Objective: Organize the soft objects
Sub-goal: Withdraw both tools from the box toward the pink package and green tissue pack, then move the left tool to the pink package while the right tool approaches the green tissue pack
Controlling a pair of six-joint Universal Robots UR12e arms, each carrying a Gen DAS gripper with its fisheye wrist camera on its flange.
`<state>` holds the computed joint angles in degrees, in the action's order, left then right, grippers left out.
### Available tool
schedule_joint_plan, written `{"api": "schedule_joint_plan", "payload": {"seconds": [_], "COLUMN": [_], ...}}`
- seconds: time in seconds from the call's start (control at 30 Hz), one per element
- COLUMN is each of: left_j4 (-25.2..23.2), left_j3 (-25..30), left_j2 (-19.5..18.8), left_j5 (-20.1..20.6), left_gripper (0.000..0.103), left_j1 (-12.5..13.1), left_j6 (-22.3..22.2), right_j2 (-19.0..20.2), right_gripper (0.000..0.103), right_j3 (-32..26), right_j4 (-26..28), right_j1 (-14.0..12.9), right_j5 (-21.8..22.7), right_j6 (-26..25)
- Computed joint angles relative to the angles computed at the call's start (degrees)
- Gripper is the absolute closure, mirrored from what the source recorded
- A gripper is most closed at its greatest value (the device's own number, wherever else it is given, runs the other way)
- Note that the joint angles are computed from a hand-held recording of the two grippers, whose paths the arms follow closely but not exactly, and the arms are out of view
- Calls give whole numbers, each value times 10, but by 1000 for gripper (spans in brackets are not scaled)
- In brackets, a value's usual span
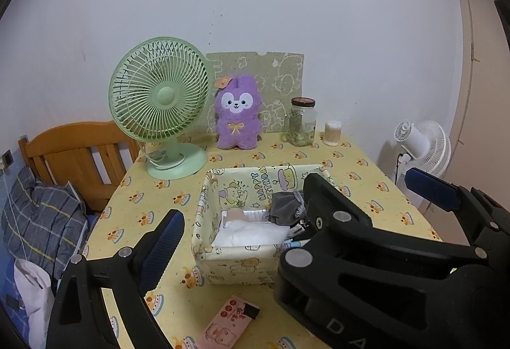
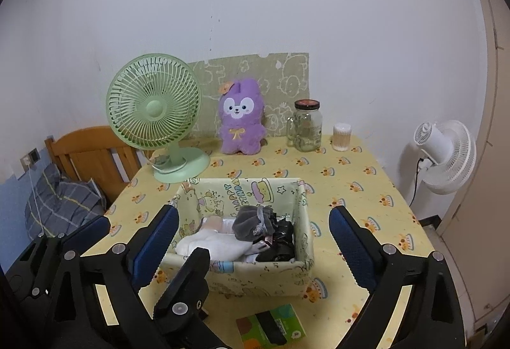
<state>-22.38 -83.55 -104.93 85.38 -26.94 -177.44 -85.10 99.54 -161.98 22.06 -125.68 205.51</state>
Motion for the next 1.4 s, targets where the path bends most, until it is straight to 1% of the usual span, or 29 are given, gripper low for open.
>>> {"api": "schedule_joint_plan", "payload": {"seconds": [0.17,0.57,0.93,1.1,1.4], "left_j4": [9,29,40,41,35], "left_j3": [-13,-43,-70,-80,-91], "left_j2": [10,32,46,50,51], "left_j5": [-2,0,-5,-5,-17], "left_gripper": [7,4,2,1,1], "left_j1": [-1,-4,-4,-4,-2], "left_j6": [1,-2,-6,-5,-7], "right_j2": [-7,-22,-27,-27,-27], "right_gripper": [2,1,1,1,1], "right_j3": [8,26,40,46,58], "right_j4": [-3,-6,-6,-6,-8], "right_j1": [8,26,41,46,50], "right_j5": [-14,-41,-63,-70,-75], "right_j6": [4,3,9,12,26]}}
